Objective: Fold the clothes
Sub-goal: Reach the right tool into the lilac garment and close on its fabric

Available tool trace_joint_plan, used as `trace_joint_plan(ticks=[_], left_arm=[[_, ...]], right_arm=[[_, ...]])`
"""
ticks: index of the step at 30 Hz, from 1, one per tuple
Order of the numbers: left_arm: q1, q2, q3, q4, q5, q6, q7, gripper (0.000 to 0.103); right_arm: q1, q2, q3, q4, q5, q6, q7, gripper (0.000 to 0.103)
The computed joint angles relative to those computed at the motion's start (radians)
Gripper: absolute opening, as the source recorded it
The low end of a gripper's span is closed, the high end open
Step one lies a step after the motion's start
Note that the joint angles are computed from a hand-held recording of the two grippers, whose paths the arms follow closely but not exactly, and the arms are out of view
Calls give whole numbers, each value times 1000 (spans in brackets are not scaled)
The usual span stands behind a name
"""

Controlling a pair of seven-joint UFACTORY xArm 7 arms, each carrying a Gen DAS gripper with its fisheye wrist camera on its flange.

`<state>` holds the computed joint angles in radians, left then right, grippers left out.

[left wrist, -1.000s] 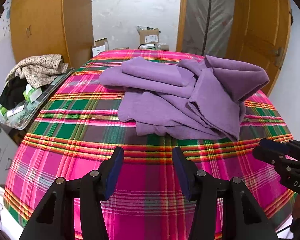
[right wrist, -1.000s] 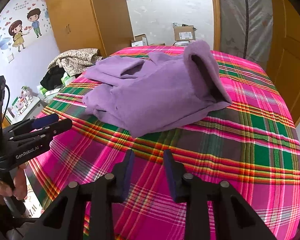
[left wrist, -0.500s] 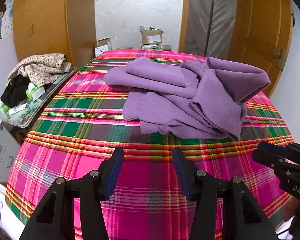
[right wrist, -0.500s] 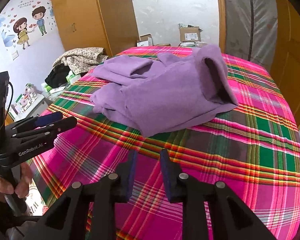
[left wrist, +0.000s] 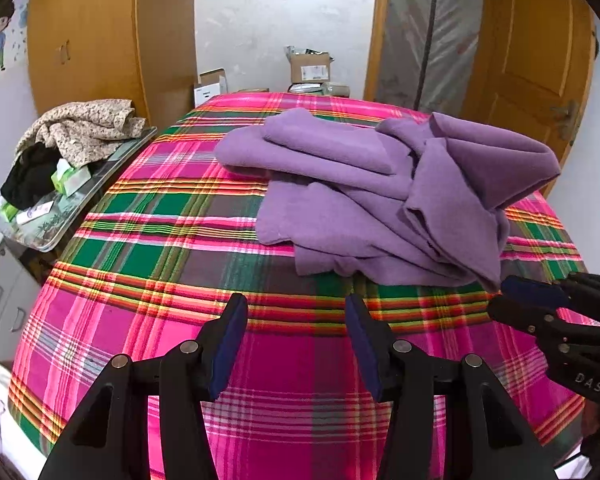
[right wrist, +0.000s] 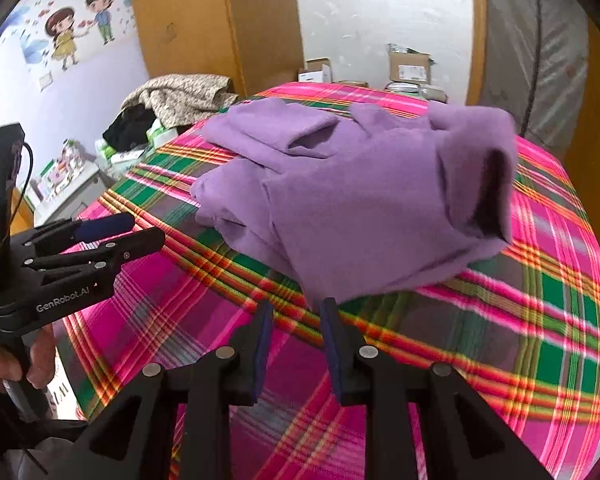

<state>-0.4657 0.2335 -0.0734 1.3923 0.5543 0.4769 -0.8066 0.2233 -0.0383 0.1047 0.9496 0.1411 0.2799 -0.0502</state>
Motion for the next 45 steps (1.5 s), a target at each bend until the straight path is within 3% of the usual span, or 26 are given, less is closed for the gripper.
trace_joint_plan(ticks=[10,12,13,14,19,22,24,25,27,34,35,37,40,45], left_arm=[[10,25,-1,25,-38,4,38,53],[13,32,-3,30,-56,0,55,53],[13,33,-3,30,-64,-1,64,53],[13,35,-3,31,-71,-3,71,53],[12,43,-2,39,-103,-8,100,53],[9,46,2,42,-107,-15,106,53],[6,49,4,48,-109,-16,108,53],[5,51,5,52,-110,-15,109,53],[1,55,7,60,-110,-11,112,53],[-8,56,17,73,-93,9,94,53],[-7,56,16,74,-94,12,95,53],[-6,54,15,73,-92,13,95,53],[-4,54,13,73,-92,14,96,53],[-2,62,3,81,-113,10,121,53]], right_arm=[[-6,118,-2,116,-105,41,51,28],[-10,116,-4,112,-114,29,63,20],[-12,114,-6,109,-118,22,68,5],[-16,107,-5,101,-109,5,66,1],[-34,70,-15,71,-95,-68,93,0],[-46,65,-17,89,-65,-57,62,1],[-44,76,-8,108,-37,-35,28,6],[-42,82,-4,117,-25,-24,14,21],[-37,100,8,134,15,-12,-30,39],[-20,179,24,208,35,28,-89,40],[-14,193,16,221,11,35,-65,38],[-26,200,23,224,31,28,-69,4],[-52,160,42,178,112,-36,-130,3],[-61,87,13,114,135,-120,-107,3]])
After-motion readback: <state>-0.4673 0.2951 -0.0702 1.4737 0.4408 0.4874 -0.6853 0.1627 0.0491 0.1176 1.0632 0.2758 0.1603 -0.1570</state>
